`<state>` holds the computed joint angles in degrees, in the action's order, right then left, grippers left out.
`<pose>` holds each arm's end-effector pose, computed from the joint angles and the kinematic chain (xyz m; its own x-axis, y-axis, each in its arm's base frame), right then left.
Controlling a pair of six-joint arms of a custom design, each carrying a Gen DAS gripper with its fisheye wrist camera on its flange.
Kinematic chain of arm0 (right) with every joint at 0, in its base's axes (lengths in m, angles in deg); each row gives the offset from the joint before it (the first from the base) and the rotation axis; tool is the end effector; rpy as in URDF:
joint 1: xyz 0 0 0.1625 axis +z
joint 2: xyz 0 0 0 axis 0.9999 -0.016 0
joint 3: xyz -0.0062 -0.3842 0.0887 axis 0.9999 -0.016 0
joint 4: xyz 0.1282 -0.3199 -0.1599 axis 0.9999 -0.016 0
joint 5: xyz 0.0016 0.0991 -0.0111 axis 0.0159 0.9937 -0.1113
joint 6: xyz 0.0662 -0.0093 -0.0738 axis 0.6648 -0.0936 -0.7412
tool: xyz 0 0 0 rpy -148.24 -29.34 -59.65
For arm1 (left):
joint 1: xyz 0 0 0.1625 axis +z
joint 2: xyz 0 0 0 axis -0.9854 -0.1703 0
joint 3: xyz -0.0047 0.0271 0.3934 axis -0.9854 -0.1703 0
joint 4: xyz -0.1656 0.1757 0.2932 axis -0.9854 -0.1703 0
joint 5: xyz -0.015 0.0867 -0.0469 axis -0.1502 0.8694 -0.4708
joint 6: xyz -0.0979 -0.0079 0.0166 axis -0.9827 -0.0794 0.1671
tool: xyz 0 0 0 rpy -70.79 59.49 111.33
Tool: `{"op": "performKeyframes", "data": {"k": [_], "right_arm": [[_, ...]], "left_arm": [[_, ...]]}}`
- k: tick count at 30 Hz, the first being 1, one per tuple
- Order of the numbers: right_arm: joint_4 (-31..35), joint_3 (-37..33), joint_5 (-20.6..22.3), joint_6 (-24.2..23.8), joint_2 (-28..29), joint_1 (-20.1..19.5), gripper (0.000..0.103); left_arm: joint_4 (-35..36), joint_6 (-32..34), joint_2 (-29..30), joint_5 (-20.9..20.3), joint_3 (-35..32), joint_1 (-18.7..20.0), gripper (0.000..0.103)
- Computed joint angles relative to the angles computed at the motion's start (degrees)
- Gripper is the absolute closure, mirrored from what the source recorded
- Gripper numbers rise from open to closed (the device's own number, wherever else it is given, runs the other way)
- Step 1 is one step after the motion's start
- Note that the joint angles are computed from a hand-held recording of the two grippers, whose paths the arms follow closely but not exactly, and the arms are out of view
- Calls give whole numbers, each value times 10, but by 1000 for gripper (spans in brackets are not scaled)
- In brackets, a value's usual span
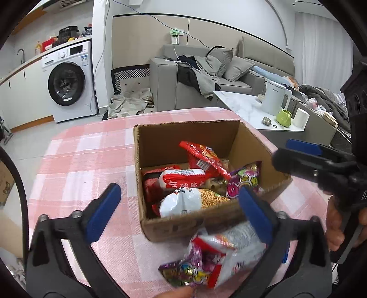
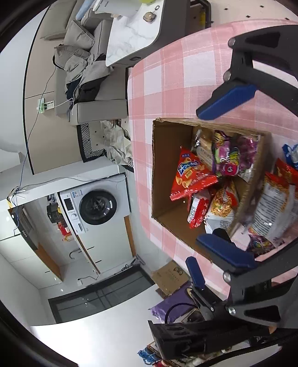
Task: Organize snacks
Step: 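Lower both snacks into the box and open both tools, then move both open tools back toward the remaining snack pile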
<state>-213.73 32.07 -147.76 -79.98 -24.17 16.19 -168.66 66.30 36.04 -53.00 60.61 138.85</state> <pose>0.3086 -0.6868 0.1688 -0.7636 -0.5297 0.3692 -0.6453 0.6449 -0.4094 -0.1558 -0.6542 0.2516 -0.7740 0.0029 -0.6332 0.4972 0.6219 -0.6050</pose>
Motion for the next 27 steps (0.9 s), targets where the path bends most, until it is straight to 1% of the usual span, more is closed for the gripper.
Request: {"op": "performKeyframes", "data": {"k": [4, 7, 10, 17, 21, 25, 27], "right_arm": [[-16, 49, 10, -4, -33, -5, 0], [-34, 90, 14, -14, -57, -9, 0], [-55, 122, 5, -29, -73, -10, 0], [-76, 181, -15, -32, -100, -17, 0], [-90, 210, -30, -35, -108, -20, 0], [-114, 238, -50, -38, -113, -23, 0], [-114, 245, -46, -34, -115, -28, 0]], "left_arm": [[-19, -7, -23, 15, 44, -12, 1], [-36, -14, -42, 15, 79, -17, 1], [-50, -18, -58, 21, 110, -23, 1], [-80, -43, -94, 32, 180, -34, 1], [-96, -55, -100, 47, 206, -40, 1], [-102, -73, -106, 45, 228, -41, 1], [-92, -84, -107, 44, 233, -39, 1]]}}
